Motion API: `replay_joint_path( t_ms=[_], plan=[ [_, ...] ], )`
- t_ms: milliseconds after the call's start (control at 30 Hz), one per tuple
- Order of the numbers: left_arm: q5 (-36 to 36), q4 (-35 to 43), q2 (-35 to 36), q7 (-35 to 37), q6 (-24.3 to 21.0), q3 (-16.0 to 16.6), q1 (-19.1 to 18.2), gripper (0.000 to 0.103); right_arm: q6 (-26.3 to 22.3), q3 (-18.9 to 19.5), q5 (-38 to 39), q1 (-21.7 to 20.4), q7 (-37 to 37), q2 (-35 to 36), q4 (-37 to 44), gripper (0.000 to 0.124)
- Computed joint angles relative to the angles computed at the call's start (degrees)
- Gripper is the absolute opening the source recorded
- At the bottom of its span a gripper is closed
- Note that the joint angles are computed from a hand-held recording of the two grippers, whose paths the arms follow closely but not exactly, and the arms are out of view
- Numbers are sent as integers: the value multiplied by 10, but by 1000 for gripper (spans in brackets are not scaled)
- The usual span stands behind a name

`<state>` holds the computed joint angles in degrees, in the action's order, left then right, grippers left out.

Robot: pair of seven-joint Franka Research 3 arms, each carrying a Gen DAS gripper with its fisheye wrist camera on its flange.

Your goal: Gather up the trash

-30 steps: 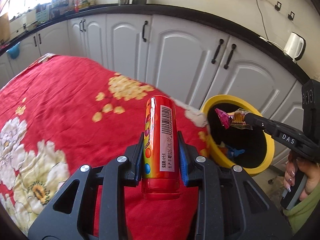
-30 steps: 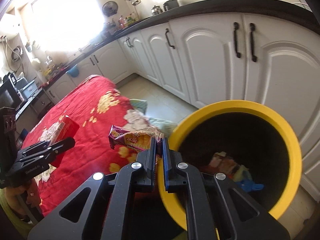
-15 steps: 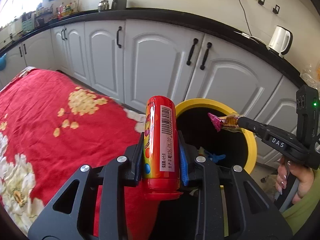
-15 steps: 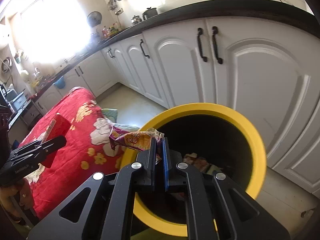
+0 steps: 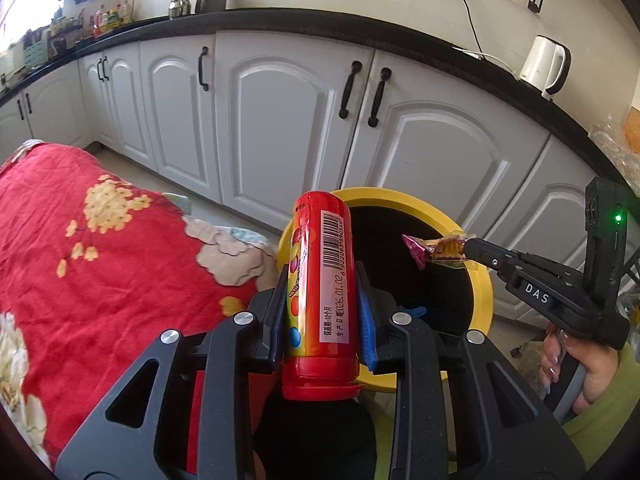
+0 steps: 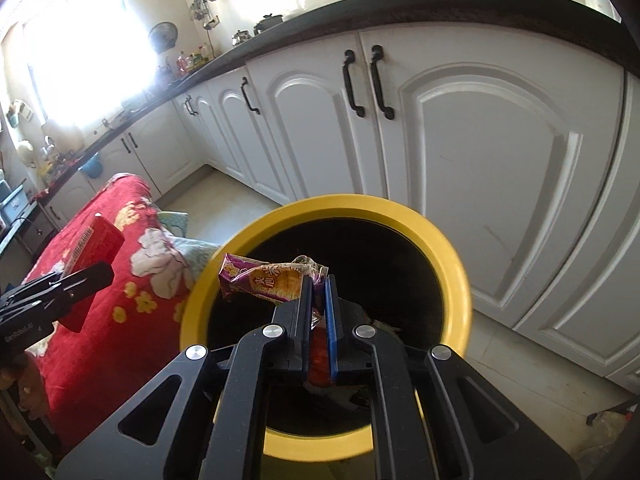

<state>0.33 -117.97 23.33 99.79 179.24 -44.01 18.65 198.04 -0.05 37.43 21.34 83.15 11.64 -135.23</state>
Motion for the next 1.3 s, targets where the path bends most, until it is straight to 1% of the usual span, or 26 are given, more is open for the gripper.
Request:
replay_joint_path(
  t_ms=[167,267,467,533,600,733,800,833,867,900,967,1033,1067,1100,1133,1200,1233,1267,1300],
  plan=[
    [7,13,11,-6,-7,21,-31,22,1,-28,43,30,-38,3,-2,6],
    [6,19,17,-5,-13,24,-39,22,1,-10,29,7,-24,3,-10,6],
    [5,39,30,-4,-27,50,-78,22,-1,-16,36,11,-29,5,-14,7],
    [2,47,36,-1,-34,55,-87,22,-4,-8,25,0,-18,6,-15,7],
    [3,53,39,-2,-37,69,-103,22,-4,-6,18,-5,-10,7,-16,10],
    [-8,67,47,4,-54,77,-115,22,-1,0,2,-14,6,7,-20,10],
    [-10,74,49,5,-60,90,-129,22,-2,-1,-1,-14,10,7,-21,13],
    [-12,77,50,6,-63,95,-135,23,0,-4,2,-12,10,6,-22,20],
    [-15,78,50,7,-64,98,-138,28,1,-5,2,-11,11,5,-23,24],
    [-18,80,50,9,-65,101,-140,35,1,-5,3,-11,12,3,-24,26],
    [-22,80,48,9,-67,108,-147,42,6,-3,2,-14,17,-3,-31,30],
    [-25,79,45,10,-69,115,-151,47,10,-9,17,-4,6,-7,-33,34],
    [-26,79,44,11,-70,117,-153,52,11,-8,18,-5,4,-9,-36,36],
    [-28,77,41,13,-69,118,-154,55,13,-7,21,-4,1,-12,-38,37],
    [-31,75,39,15,-68,118,-153,56,14,-9,29,0,-6,-16,-40,40],
    [-39,69,33,22,-68,112,-145,64,15,-14,54,12,-29,-22,-42,44],
    [-43,66,30,23,-67,111,-144,66,17,-14,65,16,-39,-27,-44,48],
    [-50,61,26,28,-67,103,-136,70,18,-15,79,21,-53,-31,-45,51],
    [-56,59,24,33,-68,98,-130,77,20,-13,92,25,-65,-37,-48,53]
  ],
)
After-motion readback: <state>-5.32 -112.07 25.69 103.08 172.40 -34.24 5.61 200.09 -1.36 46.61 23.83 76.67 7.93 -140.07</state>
